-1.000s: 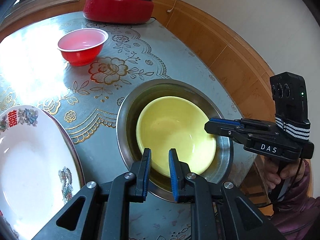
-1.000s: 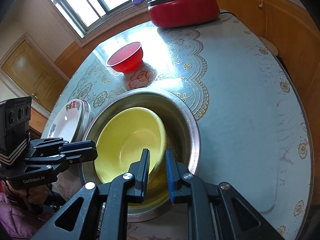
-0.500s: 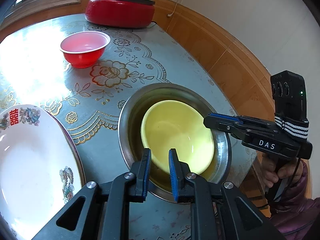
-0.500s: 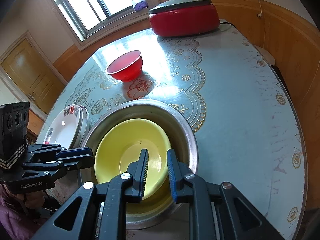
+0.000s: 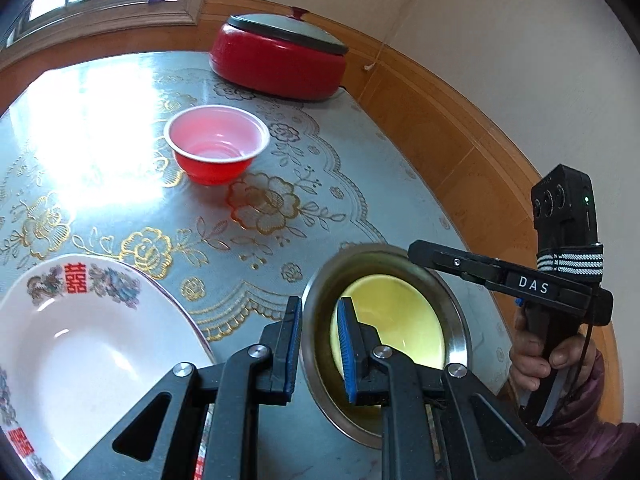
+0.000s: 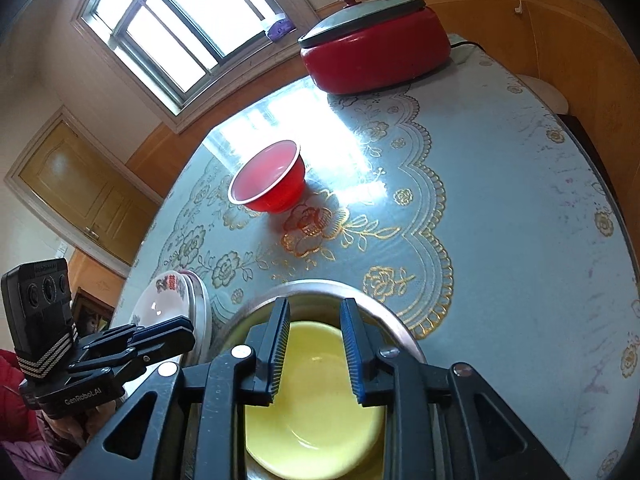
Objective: Organize plates and bowls
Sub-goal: 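Lower the yellow bowl into the steel bowl and open the left gripper, then move the left gripper to the red-rimmed pink bowl and grasp its rim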
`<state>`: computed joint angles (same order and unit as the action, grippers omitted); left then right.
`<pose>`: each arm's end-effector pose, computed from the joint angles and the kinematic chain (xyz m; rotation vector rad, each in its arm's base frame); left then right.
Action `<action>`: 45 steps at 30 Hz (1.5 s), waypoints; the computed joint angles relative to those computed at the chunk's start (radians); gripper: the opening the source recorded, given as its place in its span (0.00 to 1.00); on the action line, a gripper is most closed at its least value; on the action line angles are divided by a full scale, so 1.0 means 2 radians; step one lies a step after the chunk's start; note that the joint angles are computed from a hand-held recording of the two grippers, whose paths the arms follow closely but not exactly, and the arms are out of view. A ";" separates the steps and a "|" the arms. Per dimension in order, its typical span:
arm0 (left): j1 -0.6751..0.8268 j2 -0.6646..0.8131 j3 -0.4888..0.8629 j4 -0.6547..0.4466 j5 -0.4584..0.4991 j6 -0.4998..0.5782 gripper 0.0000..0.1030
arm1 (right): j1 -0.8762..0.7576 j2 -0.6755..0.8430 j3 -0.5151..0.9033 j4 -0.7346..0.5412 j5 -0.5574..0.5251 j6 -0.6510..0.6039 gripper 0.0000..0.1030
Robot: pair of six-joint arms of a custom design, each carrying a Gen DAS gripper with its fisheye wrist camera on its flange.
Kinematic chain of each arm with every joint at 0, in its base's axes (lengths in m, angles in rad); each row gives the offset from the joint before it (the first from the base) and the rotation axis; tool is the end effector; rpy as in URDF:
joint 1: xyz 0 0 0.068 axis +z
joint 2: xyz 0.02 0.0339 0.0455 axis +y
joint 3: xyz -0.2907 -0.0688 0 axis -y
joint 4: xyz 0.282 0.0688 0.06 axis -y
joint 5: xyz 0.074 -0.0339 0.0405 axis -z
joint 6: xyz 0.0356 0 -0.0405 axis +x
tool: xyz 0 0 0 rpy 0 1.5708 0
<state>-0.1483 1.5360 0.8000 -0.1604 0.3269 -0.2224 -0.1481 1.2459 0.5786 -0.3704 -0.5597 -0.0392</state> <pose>0.3212 -0.0595 0.1750 0.0514 2.4844 -0.5624 0.2390 -0.0165 0.1719 -0.0596 2.4967 0.6488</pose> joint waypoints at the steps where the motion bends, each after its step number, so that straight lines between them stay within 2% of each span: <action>1: 0.007 0.005 0.007 0.000 -0.001 -0.004 0.17 | 0.005 0.011 0.006 0.010 -0.002 0.008 0.25; 9: 0.051 0.071 0.083 -0.005 -0.022 -0.016 0.17 | 0.056 0.105 0.071 0.064 -0.021 0.035 0.25; 16: 0.079 0.151 0.171 -0.019 -0.017 -0.037 0.17 | 0.086 0.202 0.144 0.071 -0.026 0.040 0.25; 18: 0.084 0.177 0.202 -0.028 -0.028 -0.042 0.18 | 0.090 0.226 0.164 0.071 -0.029 0.049 0.25; 26: 0.101 0.248 0.290 -0.048 -0.018 -0.047 0.19 | 0.094 0.275 0.207 0.102 -0.013 0.108 0.29; 33: 0.099 0.289 0.328 -0.051 -0.027 -0.031 0.18 | 0.103 0.313 0.244 0.104 0.010 0.135 0.28; 36: 0.098 0.299 0.335 -0.059 -0.017 -0.023 0.12 | 0.111 0.326 0.254 0.097 0.028 0.131 0.16; 45: 0.082 0.270 0.295 -0.051 -0.025 -0.005 0.11 | 0.106 0.297 0.230 0.082 0.048 0.113 0.13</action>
<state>0.0155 2.0766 1.3907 -0.2623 0.2766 -0.2332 0.0644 1.8394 1.0389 -0.2069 -0.4634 0.1860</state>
